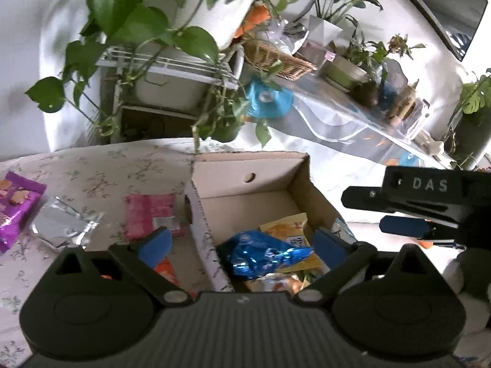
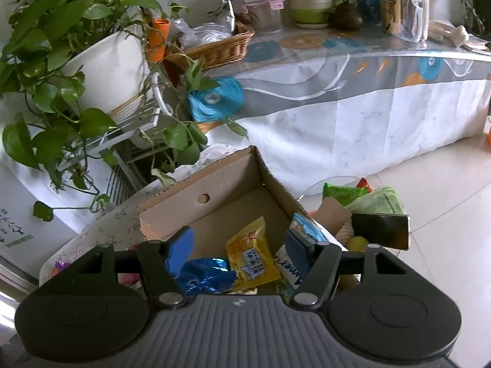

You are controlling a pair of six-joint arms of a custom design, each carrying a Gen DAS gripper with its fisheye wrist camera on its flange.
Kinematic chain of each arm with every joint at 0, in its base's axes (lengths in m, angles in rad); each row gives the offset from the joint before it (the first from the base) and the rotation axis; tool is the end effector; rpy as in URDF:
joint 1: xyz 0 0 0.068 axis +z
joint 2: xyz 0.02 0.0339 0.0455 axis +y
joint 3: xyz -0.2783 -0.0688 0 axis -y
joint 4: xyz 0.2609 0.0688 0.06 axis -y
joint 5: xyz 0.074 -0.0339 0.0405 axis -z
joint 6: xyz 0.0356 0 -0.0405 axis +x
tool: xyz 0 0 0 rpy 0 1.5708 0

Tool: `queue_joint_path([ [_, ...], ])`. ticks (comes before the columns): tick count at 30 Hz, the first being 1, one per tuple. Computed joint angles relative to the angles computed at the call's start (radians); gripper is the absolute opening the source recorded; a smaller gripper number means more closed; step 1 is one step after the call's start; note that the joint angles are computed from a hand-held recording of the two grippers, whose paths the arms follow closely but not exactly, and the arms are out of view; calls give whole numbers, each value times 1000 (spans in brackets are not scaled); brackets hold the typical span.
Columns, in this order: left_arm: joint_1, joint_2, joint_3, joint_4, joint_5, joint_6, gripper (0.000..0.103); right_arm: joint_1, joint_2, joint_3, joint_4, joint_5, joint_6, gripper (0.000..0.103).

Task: Organize snacks
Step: 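Carry both packs into the cardboard box and open both tools, then withdraw both tools from the box toward the purple and orange-red packs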

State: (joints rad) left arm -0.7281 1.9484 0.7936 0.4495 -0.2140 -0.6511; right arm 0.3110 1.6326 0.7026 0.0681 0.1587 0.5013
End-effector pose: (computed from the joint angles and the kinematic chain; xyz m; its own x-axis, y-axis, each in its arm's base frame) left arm 0.2780 -0.2377 0.0873 -0.7058 -0.1642 -0.6891 0.1280 0.9272 -0.3520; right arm 0.2991 0.0902 0.1351 -0.7319 0.2632 -0.6285 0.1682 0.9636 0.2076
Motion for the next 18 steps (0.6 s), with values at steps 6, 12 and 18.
queue_joint_path([
  [6,27,-60,-58,-27,49,-11,100,15,6,4,14,-23,-10,75],
  [12,119,-128,-130,-54,119,-46,100,42,18,13,27,-47,-24,76],
  [18,217,-220,-210,-78,74,0,100,83,37,29,38,-62,-39,77],
])
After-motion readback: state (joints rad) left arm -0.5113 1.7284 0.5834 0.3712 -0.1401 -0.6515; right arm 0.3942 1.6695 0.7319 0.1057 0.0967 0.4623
